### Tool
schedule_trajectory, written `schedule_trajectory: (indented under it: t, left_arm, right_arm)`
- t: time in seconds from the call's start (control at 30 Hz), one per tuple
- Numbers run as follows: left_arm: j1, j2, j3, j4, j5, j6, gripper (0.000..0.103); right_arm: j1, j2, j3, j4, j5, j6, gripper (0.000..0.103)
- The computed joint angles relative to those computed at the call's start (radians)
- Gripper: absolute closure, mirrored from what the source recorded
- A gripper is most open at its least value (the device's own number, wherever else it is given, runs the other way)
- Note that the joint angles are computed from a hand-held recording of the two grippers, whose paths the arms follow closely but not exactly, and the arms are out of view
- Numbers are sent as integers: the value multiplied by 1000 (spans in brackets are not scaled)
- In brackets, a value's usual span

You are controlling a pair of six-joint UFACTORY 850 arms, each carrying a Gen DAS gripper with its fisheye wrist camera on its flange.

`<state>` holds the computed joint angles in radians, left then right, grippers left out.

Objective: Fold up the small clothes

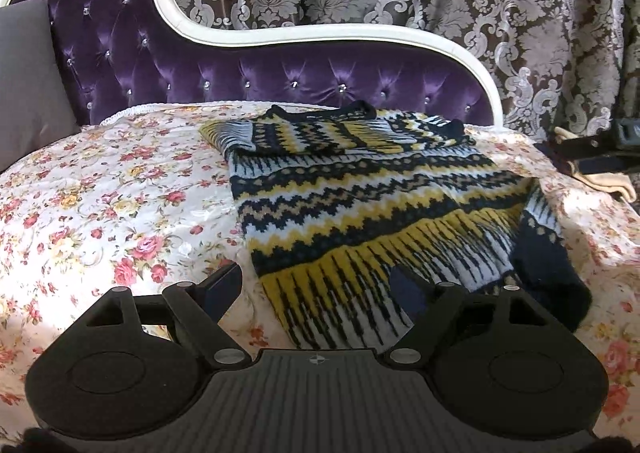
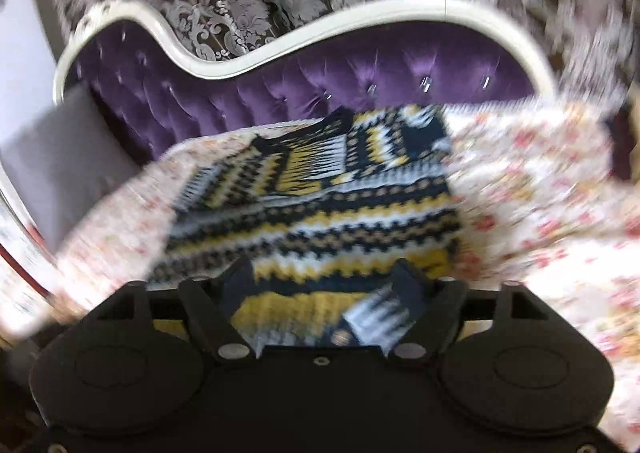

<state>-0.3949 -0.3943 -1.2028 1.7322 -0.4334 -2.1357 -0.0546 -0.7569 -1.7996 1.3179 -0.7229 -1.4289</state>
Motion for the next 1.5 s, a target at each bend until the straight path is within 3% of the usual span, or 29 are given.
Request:
schedule_trajectory:
  t: [0.07,0.13,0.23,0.27,0.37,0.43,0.47,0.6,0.67,0.73,0.8,0.83,0.87,0.9,1.07,1.1,1.2,1.37,1.5]
  left_arm:
    - [-6,5,8,27,-8,-19,22]
    - [-16,10,15,50,-30,-31,22]
    - [-30,15,24,79,-55,-49,22]
    - [-32,16,28,95,-59,-65,22]
    - [-42,16,31,94,-75,-72,22]
    - [-41,15,30,85,-65,-68,22]
    - [-40,15,30,82,-58,-68,22]
    - [-37,18,34,67,-45,-62,22]
    - [-34,20,37,64,-37,-59,22]
    - [-32,22,40,59,-34,-57,22]
    - [-30,23,41,59,-29,-62,22]
    - [-29,22,40,59,-27,-63,22]
    - [-27,22,39,60,-22,-63,22]
    - [-27,20,37,57,-20,-60,22]
    - [-20,13,24,65,3,-50,22]
    - [-19,12,22,69,7,-51,22]
    - [-14,10,17,98,17,-65,22]
    - [-1,15,19,184,36,-146,22]
    - [11,23,31,316,32,-275,22]
  right_arm:
    - [1,64,119,141,61,-164,2]
    - [12,109,192,211,134,-217,1]
    - [58,166,263,235,350,-256,1]
    - [63,171,271,231,358,-272,2]
    - [58,162,252,36,264,-125,8]
    - [62,159,243,-99,218,-50,17]
    - [67,160,245,-138,209,-44,26]
    - [99,169,277,-249,237,-52,34]
    - [113,175,298,-277,260,-71,48]
    - [135,174,300,-399,317,11,50]
    - [146,165,293,-482,348,55,63]
    - [144,160,286,-489,339,52,65]
    - [136,152,272,-481,308,55,81]
    - [124,139,246,-477,258,83,89]
    - [56,73,106,-295,48,156,92]
    - [48,58,75,-274,23,179,96]
    - [33,0,-35,-222,-50,254,96]
    - [42,-135,-273,-224,-73,423,96]
    - [51,-318,-568,-311,-128,675,96]
